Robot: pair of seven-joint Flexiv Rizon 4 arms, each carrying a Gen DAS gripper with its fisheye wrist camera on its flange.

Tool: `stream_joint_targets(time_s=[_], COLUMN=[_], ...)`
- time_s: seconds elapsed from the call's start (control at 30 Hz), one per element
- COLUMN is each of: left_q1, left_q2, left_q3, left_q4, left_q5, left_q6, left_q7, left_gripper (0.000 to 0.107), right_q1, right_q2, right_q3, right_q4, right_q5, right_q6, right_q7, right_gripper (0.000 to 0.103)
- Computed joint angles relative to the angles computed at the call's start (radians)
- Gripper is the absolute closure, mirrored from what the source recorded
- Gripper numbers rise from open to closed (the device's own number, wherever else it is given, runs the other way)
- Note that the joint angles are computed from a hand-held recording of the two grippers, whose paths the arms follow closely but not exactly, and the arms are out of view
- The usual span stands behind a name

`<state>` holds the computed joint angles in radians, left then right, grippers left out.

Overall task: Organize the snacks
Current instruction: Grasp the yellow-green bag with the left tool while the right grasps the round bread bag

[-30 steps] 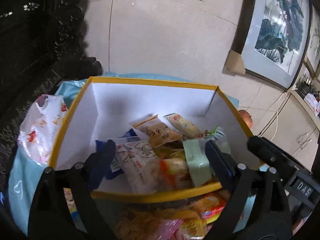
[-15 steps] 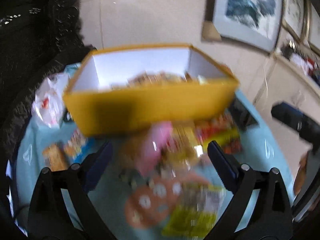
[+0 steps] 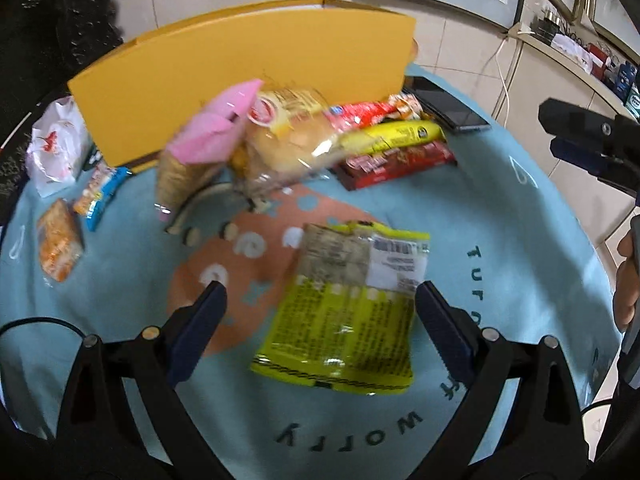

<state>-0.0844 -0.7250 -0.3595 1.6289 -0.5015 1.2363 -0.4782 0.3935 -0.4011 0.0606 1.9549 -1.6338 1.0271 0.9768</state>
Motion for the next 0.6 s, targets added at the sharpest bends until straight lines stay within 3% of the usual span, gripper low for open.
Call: stream_joint_targets(time_s=[0.17, 0.23, 0.4, 0.6], left_q1=[-0.016, 0.007, 0.033, 0.127], left_q2=[-0.02, -0.014, -0.008, 0.013], left_q3=[0.01, -0.02, -0.024, -0.107], left_q4=[0.001, 0.017, 0.009, 0.042], left_q5=[0.026, 0.017, -0.02, -0.117], left_q6=[0.015, 0.025, 0.008, 0.04], left_q7=[0.003, 0.026, 0.012, 0.091], left_gripper=[0.018, 0.038, 0.043, 0.043], right_q1=[0.0, 0.0, 0.0, 0.081], right_q2=[-0.017, -0.026, -0.063, -0.16], right_q3=[-0.003, -0.005, -0.018, -0.05], right_q4=[-0.012, -0.019, -0.056, -0.217], right_q5=[0.022, 0.034, 0.061, 0.252], right_q6=[0.025, 0.038, 0.104, 0.063], right_q7=[-0.034, -0.049, -0.094, -0.435], right_gripper=[0.001, 0.001, 0.001, 0.001])
